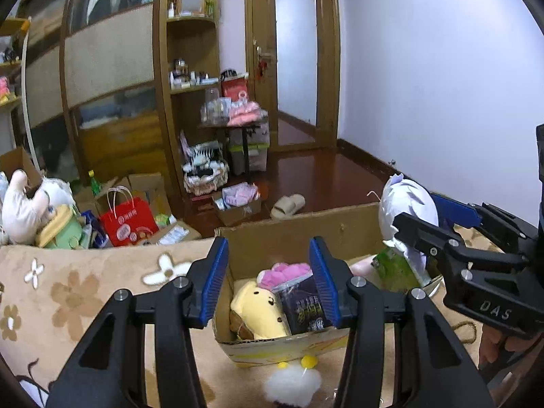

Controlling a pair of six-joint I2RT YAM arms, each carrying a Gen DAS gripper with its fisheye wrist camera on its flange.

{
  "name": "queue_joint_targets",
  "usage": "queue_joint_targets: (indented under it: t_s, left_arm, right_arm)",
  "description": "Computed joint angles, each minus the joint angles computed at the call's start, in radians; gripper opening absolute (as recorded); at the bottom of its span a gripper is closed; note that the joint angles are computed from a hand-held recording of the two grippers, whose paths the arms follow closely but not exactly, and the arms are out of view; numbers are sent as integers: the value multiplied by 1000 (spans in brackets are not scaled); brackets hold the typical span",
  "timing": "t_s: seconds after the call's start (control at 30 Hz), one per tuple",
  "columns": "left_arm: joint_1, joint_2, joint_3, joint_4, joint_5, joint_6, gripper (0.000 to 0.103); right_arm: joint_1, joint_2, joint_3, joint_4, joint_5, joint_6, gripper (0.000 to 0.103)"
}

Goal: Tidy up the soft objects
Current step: 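Open both tools over the box to drop the tissue packet and doll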

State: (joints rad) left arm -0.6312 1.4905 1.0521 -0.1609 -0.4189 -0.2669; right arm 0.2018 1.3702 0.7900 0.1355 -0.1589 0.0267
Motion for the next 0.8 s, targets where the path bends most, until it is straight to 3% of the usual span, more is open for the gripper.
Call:
queue_joint_targets:
  t_s: [0.23, 0.43, 0.6, 0.67, 0.8]
  left_arm:
    - [45, 56, 31, -48, 55, -41, 48]
    - [59, 61, 37, -92, 49, -63, 57]
    - [59, 41, 36, -129, 27, -80, 74]
    - [57, 32, 34, -148, 21, -87, 79]
    - [48, 13, 46, -215, 4, -97, 94]
  right_arm:
    - [-14, 86, 33, 7, -34, 29, 70]
    - [-23, 97, 32, -2, -44, 29, 73]
    - [-24, 74, 26, -26, -41, 20, 76]
    - [-26, 65, 24, -30, -42, 20, 87]
    - [-28, 23, 8, -55, -40, 14, 90]
